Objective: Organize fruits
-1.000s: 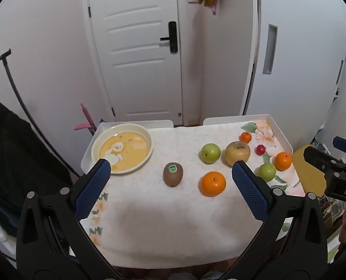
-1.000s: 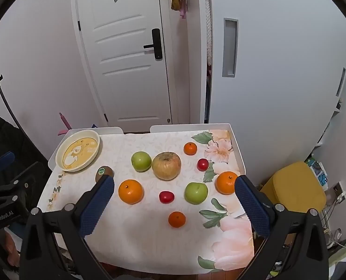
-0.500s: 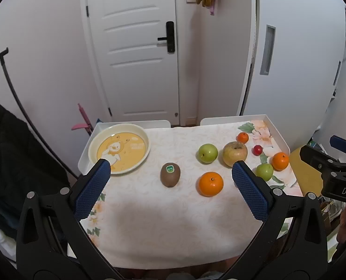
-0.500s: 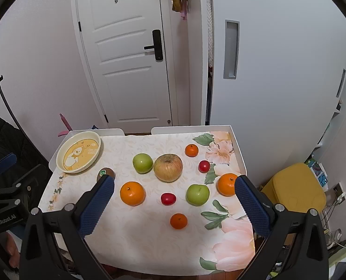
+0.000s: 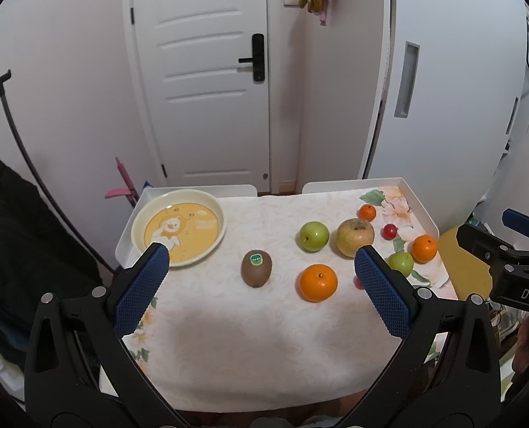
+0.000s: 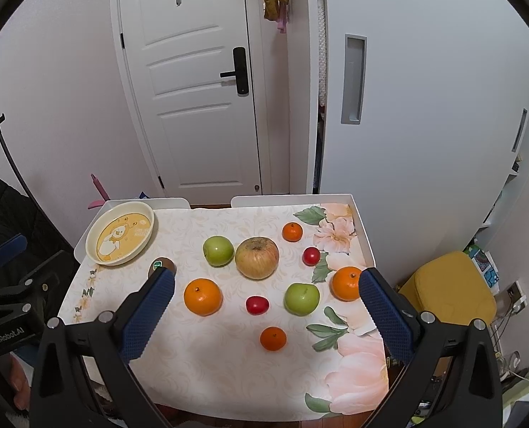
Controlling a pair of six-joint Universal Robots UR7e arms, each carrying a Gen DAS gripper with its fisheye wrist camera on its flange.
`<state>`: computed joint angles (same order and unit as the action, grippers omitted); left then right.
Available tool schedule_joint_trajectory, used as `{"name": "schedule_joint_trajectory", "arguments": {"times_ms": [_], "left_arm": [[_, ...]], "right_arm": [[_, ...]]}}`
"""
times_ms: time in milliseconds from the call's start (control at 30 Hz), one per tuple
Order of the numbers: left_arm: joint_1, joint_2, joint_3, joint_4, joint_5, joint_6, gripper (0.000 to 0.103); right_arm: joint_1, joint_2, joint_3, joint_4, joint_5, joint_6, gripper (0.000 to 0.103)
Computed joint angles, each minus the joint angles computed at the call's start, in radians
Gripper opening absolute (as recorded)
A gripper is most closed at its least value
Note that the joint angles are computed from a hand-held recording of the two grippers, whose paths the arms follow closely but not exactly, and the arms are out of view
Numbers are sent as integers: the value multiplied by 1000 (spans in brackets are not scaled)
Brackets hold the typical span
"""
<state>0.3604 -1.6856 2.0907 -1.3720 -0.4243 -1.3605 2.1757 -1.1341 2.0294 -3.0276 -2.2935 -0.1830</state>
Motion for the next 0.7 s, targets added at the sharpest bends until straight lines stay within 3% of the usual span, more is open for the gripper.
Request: {"name": "schedule_joint_trajectory", "arguments": {"times_ms": [700], "left_arm": [[4,-2,1,-13,2,15,103]], "right_arm": [[-2,-2,7,-17,9,-12,103]]}}
